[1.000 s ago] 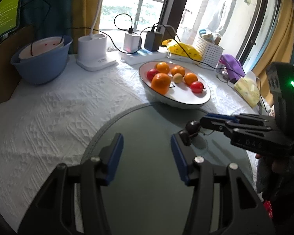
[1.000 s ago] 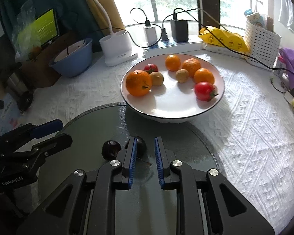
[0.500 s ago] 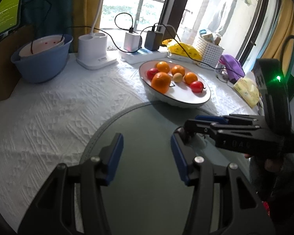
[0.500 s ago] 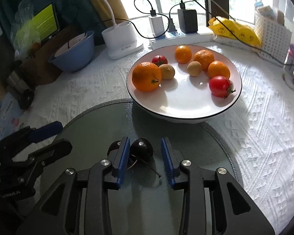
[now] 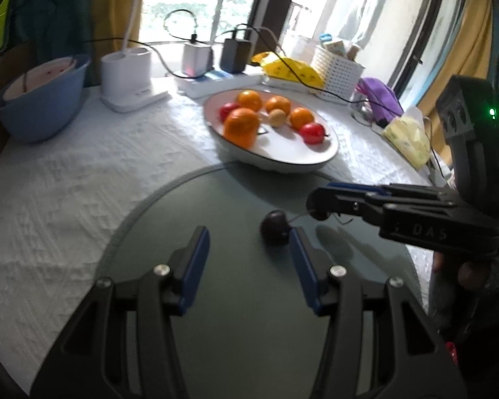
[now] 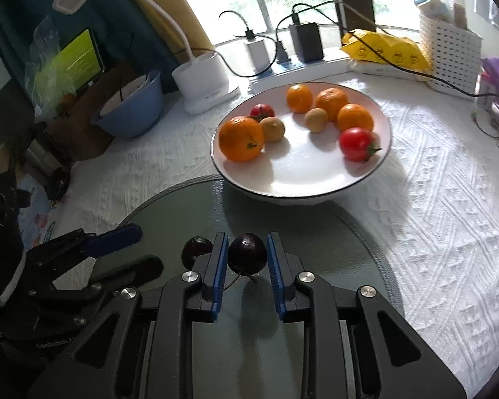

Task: Organize fruits
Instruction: 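Close the right gripper on the dark cherry while the left tool approaches the other cherry, then lower the left gripper around the second cherry and close it while the right holds its cherry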

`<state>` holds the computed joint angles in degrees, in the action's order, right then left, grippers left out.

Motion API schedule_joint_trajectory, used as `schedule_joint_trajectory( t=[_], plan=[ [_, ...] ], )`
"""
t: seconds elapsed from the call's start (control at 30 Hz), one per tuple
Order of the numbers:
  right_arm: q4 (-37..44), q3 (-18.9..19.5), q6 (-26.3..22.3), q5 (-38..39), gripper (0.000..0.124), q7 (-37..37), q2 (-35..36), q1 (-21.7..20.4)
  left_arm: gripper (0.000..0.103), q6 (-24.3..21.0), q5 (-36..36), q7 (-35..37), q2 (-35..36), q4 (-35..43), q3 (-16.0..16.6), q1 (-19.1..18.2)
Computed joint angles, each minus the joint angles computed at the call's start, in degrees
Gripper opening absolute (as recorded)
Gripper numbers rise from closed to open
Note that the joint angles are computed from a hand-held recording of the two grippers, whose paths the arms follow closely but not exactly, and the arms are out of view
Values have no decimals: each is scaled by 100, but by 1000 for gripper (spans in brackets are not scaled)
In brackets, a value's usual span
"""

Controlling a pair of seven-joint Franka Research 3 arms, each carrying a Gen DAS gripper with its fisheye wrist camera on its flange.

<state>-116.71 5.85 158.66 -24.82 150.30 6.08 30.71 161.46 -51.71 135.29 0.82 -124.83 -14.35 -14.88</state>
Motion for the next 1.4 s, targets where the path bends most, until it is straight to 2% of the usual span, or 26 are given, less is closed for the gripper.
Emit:
schedule_joint_trajectory(
  t=[0.2, 0.5, 0.83, 0.97, 1.1, 1.4],
  plan=[
    [-161, -15, -24, -277, 25, 357, -144, -45, 52, 44, 525, -359, 305, 253, -112, 2],
    [-279, 42, -148, -635, 26, 888, -261, -186, 52, -212, 1211, -468, 553, 548, -320, 135],
    [-260, 75, -143, -337, 26, 657, -169, -234, 52, -639, 1762, -428, 853, 939, -474, 236],
    [-249, 61, -119, -176, 29, 540, -139, -234, 51, -569, 1873, -343, 877, 920, -529, 262],
    [-217, 46, -62, 36, 30, 368, -74, -224, 30, -415, 2054, -357, 871, 859, -535, 253],
    [-119, 9, -136, 288, 30, 107, 11, -132, 30, -253, 1847, -34, 628, 584, -564, 312]
  ],
)
